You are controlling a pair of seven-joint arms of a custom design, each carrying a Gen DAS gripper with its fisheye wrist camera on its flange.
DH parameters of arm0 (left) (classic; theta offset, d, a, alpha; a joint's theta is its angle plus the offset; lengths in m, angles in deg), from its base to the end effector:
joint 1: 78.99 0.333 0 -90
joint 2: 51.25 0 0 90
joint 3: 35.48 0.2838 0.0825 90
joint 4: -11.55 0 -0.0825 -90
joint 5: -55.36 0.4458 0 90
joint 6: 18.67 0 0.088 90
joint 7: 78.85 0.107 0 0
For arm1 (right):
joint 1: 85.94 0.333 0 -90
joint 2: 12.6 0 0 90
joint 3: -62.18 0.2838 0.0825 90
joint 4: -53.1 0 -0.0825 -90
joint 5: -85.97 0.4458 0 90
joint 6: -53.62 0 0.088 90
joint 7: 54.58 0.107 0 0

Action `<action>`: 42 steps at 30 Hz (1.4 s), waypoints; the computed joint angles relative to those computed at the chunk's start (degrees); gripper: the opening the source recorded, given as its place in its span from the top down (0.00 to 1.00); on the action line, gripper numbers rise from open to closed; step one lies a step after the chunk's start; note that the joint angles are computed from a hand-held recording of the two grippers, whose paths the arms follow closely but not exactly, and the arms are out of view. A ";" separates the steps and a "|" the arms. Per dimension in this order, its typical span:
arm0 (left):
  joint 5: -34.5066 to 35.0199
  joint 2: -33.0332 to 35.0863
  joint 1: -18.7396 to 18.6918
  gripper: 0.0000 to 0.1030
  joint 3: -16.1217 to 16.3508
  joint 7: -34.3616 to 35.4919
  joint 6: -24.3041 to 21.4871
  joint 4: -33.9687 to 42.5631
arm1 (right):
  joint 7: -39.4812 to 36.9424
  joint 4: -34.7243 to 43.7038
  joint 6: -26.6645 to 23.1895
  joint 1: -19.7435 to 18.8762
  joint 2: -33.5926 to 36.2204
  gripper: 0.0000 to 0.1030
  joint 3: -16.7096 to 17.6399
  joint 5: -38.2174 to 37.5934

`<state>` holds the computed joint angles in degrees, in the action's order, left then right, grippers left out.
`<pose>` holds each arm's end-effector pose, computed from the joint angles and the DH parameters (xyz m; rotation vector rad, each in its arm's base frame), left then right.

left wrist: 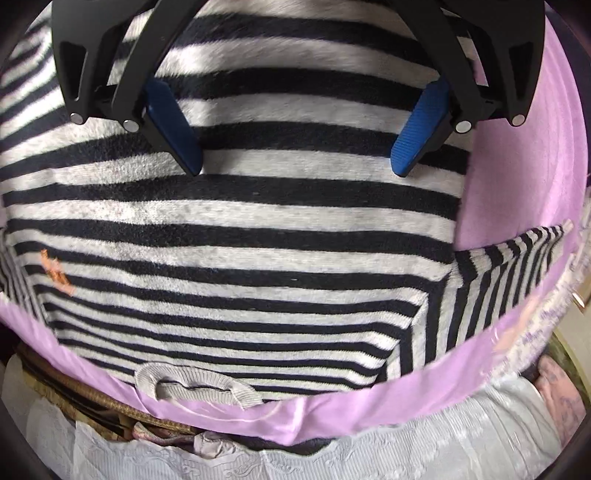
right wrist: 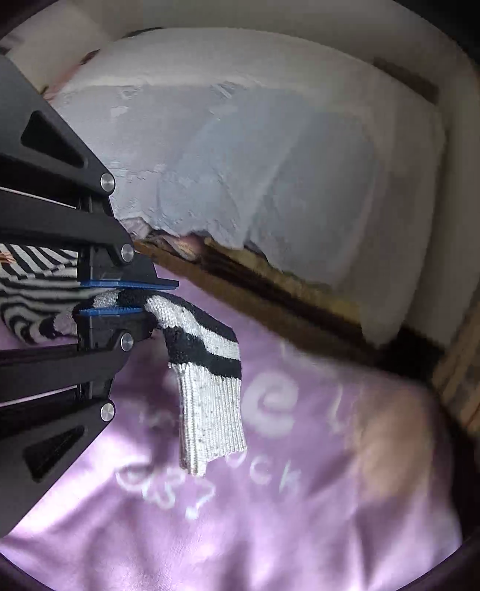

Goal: Fold small clothes
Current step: 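Lift the sleeve with the right gripper and fold it across the sweater body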

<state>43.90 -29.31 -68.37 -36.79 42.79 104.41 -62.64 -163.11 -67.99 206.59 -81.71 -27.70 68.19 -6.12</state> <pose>0.7524 0.1181 0.5453 -1.6132 2.2265 -0.5267 0.5719 0.1373 0.5450 -0.1774 1.8212 -0.5885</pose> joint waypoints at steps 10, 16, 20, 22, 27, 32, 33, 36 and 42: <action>2.95 16.18 3.48 0.04 1.76 -5.85 -1.89 22.38 | -14.80 11.32 4.51 3.33 6.48 0.92 0.58 3.71; 10.03 9.21 -0.04 0.04 3.10 -5.00 12.93 8.41 | -22.91 19.83 5.96 6.73 13.19 0.92 -0.28 8.12; 13.76 8.15 -2.10 0.04 4.72 -6.72 18.27 5.15 | -28.19 25.56 6.73 9.35 17.90 0.92 -1.53 11.98; 13.91 8.65 -2.18 0.04 4.73 -7.11 18.07 5.88 | -31.12 28.78 7.22 10.78 20.49 0.92 -2.19 14.16; 12.02 7.67 -0.95 0.04 3.97 -6.67 16.00 5.34 | -42.20 38.84 7.82 14.19 28.55 0.92 -3.44 22.62; 11.18 6.73 -0.60 0.04 3.79 -6.88 15.30 4.02 | -54.31 49.53 7.12 16.37 37.83 0.92 -2.97 32.87; 11.23 6.67 -0.64 0.04 3.82 -6.93 15.30 3.94 | -56.76 51.80 6.60 16.66 39.78 0.92 -2.68 35.04; 11.64 6.71 -0.86 0.04 3.95 -7.12 15.42 3.91 | -63.00 58.21 5.26 17.47 45.54 0.92 -1.92 40.85; 12.25 7.35 -1.13 0.04 4.06 -7.37 15.23 4.82 | -75.25 72.83 1.65 18.79 57.70 0.92 0.07 51.95</action>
